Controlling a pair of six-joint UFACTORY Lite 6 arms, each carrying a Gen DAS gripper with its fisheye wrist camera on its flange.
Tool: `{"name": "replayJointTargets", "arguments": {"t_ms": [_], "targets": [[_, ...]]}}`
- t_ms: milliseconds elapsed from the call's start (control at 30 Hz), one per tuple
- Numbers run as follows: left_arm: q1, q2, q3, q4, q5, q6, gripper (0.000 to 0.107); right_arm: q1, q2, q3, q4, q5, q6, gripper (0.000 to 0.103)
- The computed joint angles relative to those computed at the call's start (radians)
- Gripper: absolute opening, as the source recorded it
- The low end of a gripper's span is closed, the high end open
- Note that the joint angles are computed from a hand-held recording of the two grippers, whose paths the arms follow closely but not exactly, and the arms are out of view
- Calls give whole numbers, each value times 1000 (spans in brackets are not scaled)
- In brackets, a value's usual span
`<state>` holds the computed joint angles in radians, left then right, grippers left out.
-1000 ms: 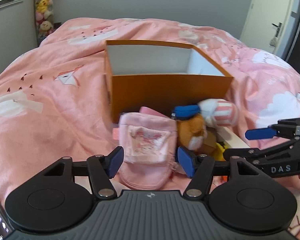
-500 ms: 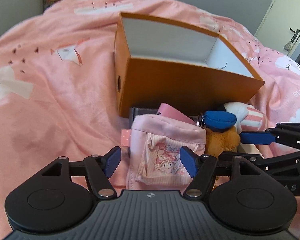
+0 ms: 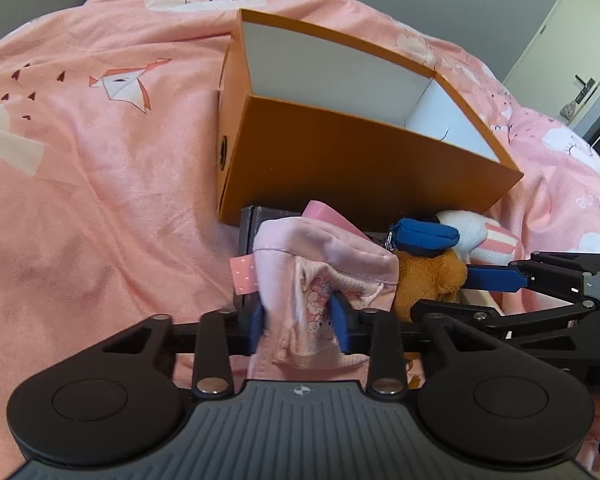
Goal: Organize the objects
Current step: 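Grasp the pink fabric pouch with the left gripper and lift it, then grasp the pink card case with the right gripper while the left holds the pouch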
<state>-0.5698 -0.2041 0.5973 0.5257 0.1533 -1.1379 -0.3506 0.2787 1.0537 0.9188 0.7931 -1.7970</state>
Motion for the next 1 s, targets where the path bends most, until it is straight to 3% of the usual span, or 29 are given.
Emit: {"name": "replayJointTargets", "arguments": {"t_ms": [233, 467, 633, 767, 867, 1000], "targets": [[-72, -142, -32, 287, 148, -307, 23, -8, -67, -17, 39, 19, -50, 60], [-80, -270, -56, 378, 288, -389, 23, -19, -125, -5, 36, 175, -36, 58], [-79, -309, -79, 420, 366, -434, 23, 75, -152, -22, -7, 179, 26, 58], [-41, -346, -109, 392, 353, -408, 23, 165, -144, -52, -44, 118, 120, 58], [-23, -355, -126, 388, 329, -402, 23, 238, -140, -100, -58, -6, 217, 59], [-8, -345, -136, 409, 328, -429, 23, 254, -145, -134, -25, -120, 259, 67]]}}
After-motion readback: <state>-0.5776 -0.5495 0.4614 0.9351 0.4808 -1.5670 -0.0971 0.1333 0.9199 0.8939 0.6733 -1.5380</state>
